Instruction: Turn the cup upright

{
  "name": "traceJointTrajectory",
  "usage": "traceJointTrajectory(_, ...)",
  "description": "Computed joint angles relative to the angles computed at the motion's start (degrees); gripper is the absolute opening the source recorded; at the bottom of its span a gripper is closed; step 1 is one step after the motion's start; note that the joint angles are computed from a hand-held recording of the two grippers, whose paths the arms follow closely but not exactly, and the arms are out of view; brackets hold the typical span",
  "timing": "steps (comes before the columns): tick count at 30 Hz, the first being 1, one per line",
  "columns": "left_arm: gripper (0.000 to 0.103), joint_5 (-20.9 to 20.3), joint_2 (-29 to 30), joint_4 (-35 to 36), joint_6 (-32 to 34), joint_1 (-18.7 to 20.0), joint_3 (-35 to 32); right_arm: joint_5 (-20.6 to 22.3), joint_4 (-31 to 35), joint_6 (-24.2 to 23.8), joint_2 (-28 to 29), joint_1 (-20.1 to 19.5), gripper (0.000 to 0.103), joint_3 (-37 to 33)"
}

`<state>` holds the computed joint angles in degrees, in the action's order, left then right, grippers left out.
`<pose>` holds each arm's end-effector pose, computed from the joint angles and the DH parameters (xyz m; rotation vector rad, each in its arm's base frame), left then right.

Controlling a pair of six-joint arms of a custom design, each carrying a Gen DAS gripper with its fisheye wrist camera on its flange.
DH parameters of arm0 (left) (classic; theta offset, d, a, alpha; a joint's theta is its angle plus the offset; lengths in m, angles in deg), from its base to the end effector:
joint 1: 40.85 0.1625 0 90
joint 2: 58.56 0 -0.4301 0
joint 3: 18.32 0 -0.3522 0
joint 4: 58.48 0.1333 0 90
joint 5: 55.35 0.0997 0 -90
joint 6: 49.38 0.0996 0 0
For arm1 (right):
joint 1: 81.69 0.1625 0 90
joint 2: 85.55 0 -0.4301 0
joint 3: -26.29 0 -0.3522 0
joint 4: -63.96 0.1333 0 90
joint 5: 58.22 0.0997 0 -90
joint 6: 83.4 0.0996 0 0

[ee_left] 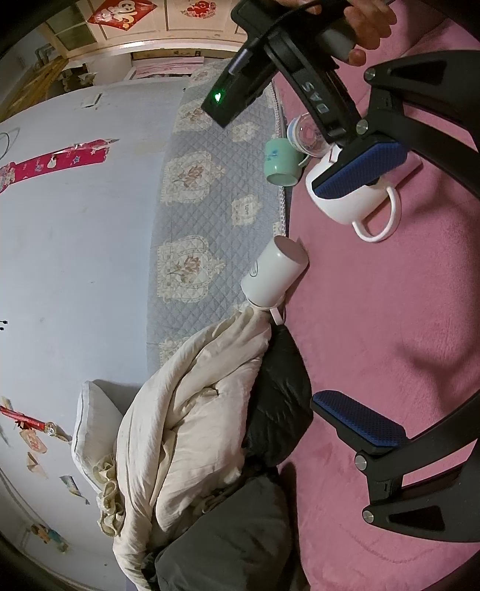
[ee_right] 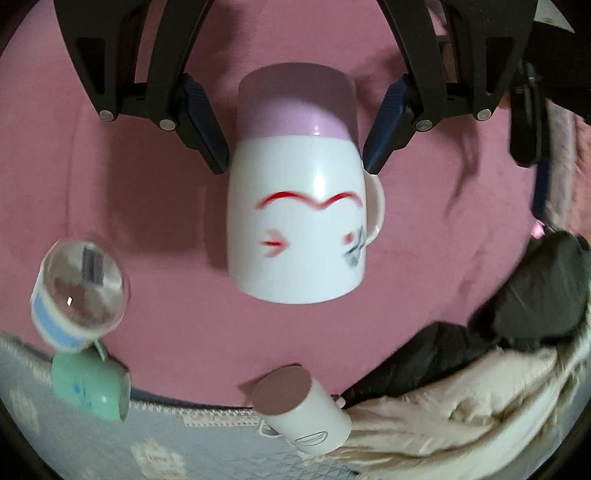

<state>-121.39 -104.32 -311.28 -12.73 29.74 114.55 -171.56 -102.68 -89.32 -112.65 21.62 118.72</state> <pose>0.0208 -0.4639 0.1930 0.6816 2.0173 -1.5471 0.2399 -0.6066 -0.0317 0.4012 -2.7031 0.3063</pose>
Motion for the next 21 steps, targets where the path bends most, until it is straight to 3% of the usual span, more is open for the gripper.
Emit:
traceJointTrajectory(6, 0.103, 0.14, -0.02, 0.37, -0.09, -0.05, -0.11, 0.92, -12.67, -7.85, -0.99, 0.67, 0.081, 5.49)
traceJointTrajectory(9, 0.103, 0.16, -0.04, 0.46, -0.19, -0.04, -0.13, 4.41, -21.87, -10.16, -2.58, -0.33, 0.082, 10.21)
traceJointTrajectory(11, 0.103, 0.21, -0.05, 0.26, -0.18, -0.1, -0.04, 6.24, -33.8, -12.05, -2.15, -1.28, 0.085, 14.07)
traceJointTrajectory(16, 0.103, -1.87, -1.37, 0.99, 0.03, -0.73, 1.22, -1.44, -63.8, -19.52, 1.7, -0.86, 0.086, 18.33)
traceJointTrajectory(18, 0.103, 0.38, -0.89, 1.01, 1.17, -2.1, 1.29, -3.51, -75.8, -25.84, 4.66, -1.3, 0.086, 18.22)
traceJointTrajectory(21, 0.103, 6.82, -0.63, 4.74, 2.85, -5.91, 1.3, -2.42, -89.71, -36.97, 8.58, -3.18, 0.086, 17.29)
